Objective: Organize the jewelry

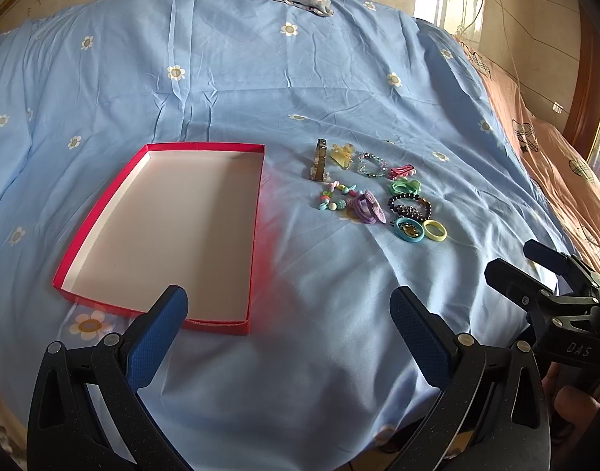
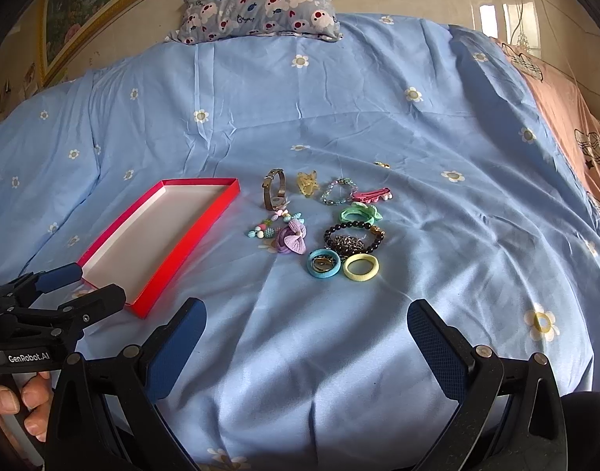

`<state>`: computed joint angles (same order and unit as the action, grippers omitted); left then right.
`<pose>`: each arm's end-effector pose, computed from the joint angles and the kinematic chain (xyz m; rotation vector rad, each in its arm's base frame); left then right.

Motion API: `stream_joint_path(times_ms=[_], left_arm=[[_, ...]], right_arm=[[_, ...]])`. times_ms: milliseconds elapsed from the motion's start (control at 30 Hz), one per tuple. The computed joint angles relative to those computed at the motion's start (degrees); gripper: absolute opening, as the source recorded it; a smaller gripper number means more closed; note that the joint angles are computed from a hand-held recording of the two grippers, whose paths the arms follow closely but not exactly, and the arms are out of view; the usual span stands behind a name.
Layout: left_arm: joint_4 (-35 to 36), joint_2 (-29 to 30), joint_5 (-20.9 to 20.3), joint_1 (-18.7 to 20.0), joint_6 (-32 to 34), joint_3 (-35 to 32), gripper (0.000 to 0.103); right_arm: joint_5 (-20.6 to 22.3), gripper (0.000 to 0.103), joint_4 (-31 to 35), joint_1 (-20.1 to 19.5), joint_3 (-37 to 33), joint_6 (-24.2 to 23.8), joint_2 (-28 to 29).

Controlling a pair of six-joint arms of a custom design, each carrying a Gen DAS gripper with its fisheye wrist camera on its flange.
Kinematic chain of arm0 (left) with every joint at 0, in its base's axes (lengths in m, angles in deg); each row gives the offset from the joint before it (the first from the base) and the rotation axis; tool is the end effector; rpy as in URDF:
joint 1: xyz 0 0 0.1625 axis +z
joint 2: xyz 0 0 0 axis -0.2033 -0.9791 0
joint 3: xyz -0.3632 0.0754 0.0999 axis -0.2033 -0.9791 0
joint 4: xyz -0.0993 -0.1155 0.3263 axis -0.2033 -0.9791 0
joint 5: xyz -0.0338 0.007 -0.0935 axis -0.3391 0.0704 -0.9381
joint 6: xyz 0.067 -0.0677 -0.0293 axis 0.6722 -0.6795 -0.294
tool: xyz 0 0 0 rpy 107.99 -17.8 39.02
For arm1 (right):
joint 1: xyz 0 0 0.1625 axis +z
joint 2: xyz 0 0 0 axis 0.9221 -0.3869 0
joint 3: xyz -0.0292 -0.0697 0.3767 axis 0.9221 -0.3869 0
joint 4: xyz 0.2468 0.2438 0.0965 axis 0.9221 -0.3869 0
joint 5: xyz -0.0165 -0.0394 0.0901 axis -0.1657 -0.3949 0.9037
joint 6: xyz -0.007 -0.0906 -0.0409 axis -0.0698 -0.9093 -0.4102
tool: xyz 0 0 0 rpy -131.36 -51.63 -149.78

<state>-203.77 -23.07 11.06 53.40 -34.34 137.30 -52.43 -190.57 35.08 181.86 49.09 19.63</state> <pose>-0.3801 -0.6077 0.1638 0.7688 2.3783 -0.8275 0.1981 -0.5551 0.3173 0.2338 -2.2781 1.1075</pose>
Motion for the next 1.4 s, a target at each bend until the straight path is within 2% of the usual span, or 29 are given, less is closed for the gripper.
stream_joint_path(times_ms=[700, 867, 1100, 1233, 1400], left_arm=[[0.1, 0.0, -0.2, 0.0, -0.3, 0.0, 0.103], [2.6, 0.1, -2.5, 0.7, -1.8, -1.3, 0.103], [4.7, 2.6, -2.8, 1.2, 0.0, -5.5, 0.103], [7.7, 4.4, -4.9, 2.2, -0.1, -9.8, 0.103], [10.0, 7.4, -5.3, 3.0, 0.8, -15.8, 0.103]], right_arm=[[0.2, 0.103, 0.1, -0.2, 0.1, 0.2, 0.0], [0.8, 0.103, 0.4, -0.6, 0.1, 0.6, 0.0], [1.2, 0.103, 1.6, -1.9, -0.5, 1.8, -0.6], [1.7, 0.103, 3.3, -2.8, -1.3, 3.0, -1.0], [2.7, 0.101, 5.6, -3.5, -3.2, 4.1, -0.9]])
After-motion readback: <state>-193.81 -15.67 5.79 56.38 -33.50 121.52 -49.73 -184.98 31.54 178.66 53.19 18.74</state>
